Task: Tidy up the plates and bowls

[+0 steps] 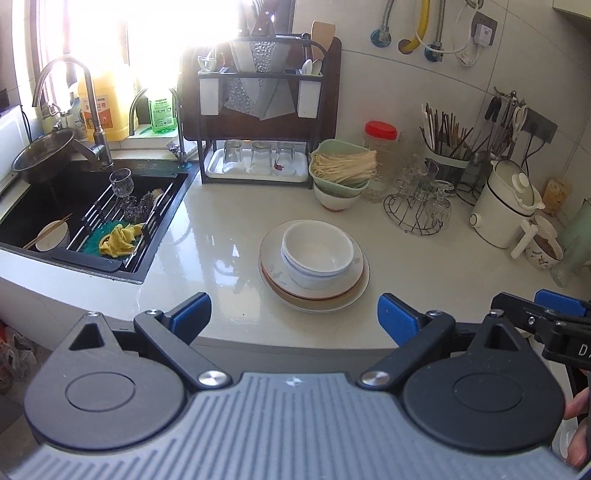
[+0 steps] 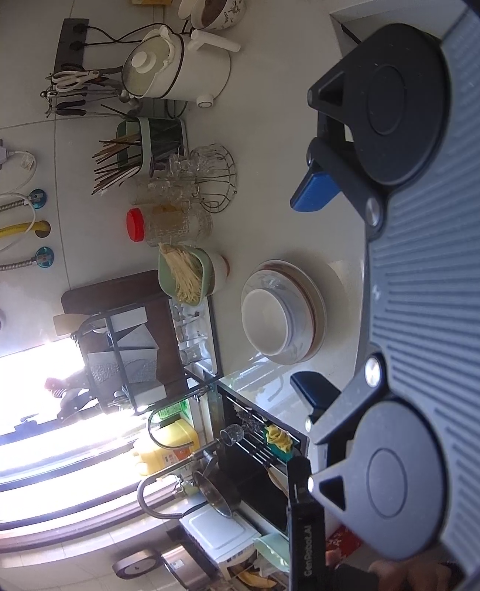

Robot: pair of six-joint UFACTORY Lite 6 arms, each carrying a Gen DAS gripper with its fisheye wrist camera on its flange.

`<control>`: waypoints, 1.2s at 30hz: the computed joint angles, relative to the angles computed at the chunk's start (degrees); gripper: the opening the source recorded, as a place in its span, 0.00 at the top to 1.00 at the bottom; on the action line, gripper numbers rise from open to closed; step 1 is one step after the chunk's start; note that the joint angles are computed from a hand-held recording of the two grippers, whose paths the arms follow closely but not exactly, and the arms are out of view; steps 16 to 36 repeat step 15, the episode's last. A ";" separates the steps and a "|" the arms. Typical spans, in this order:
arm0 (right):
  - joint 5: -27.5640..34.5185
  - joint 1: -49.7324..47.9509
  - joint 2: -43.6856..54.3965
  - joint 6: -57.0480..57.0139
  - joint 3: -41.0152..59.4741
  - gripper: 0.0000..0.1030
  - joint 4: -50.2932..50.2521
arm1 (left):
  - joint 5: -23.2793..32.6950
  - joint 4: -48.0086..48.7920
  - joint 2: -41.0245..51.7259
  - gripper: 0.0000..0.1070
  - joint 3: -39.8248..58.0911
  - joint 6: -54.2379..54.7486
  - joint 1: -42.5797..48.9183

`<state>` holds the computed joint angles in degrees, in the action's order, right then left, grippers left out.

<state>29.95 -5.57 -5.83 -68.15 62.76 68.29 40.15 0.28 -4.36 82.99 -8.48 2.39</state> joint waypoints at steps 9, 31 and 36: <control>0.54 -0.29 0.59 1.67 0.67 0.08 -1.65 | 1.21 -2.78 1.29 0.08 1.57 2.21 -0.01; 0.74 -0.46 0.76 2.40 1.10 0.08 -2.06 | 1.50 -2.95 1.72 0.08 2.49 2.36 -0.08; 0.74 -0.46 0.76 2.40 1.10 0.08 -2.06 | 1.50 -2.95 1.72 0.08 2.49 2.36 -0.08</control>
